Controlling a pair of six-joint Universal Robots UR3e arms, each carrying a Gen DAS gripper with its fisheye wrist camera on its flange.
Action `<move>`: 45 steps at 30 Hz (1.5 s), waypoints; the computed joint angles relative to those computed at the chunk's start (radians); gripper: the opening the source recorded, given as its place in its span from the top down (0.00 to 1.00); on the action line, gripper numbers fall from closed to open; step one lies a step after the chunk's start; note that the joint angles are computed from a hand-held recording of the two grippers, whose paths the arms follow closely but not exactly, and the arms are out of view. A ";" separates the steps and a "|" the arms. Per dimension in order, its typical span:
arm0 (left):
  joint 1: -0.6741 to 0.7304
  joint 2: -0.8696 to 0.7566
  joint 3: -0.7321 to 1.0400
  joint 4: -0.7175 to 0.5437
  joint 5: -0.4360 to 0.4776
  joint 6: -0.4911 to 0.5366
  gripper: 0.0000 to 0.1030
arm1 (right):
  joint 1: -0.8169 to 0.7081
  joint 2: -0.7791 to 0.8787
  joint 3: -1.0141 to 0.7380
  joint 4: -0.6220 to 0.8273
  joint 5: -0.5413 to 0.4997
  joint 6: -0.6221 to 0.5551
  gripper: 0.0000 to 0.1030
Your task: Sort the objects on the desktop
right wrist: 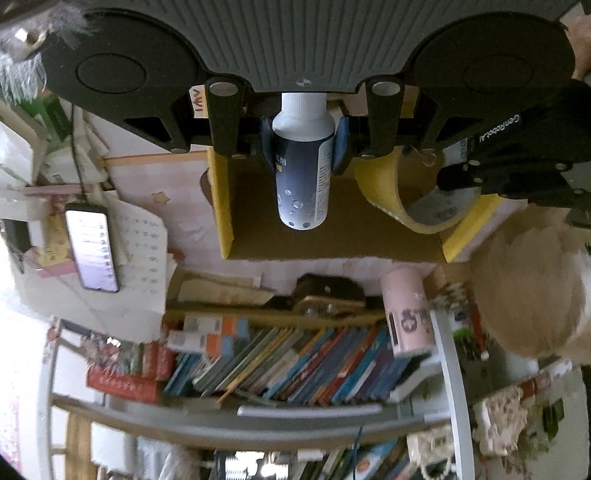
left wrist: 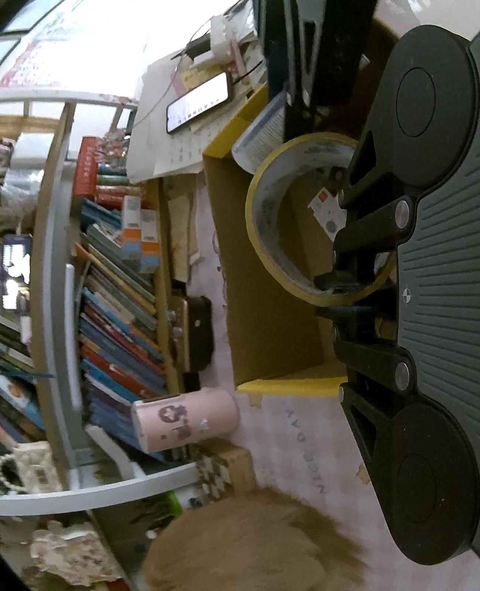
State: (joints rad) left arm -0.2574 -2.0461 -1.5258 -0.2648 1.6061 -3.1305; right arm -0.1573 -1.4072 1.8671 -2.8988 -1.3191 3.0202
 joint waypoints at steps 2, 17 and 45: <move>-0.002 -0.029 0.045 -0.025 0.011 0.000 0.90 | 0.012 0.053 -0.071 0.050 -0.011 -0.004 0.71; -0.005 -0.025 0.012 0.081 0.058 0.043 0.32 | 0.051 0.293 -0.470 0.394 -0.013 -0.062 0.71; 0.023 0.478 -0.637 0.443 0.116 0.004 0.00 | 0.032 -0.271 0.253 -0.183 0.000 0.052 0.26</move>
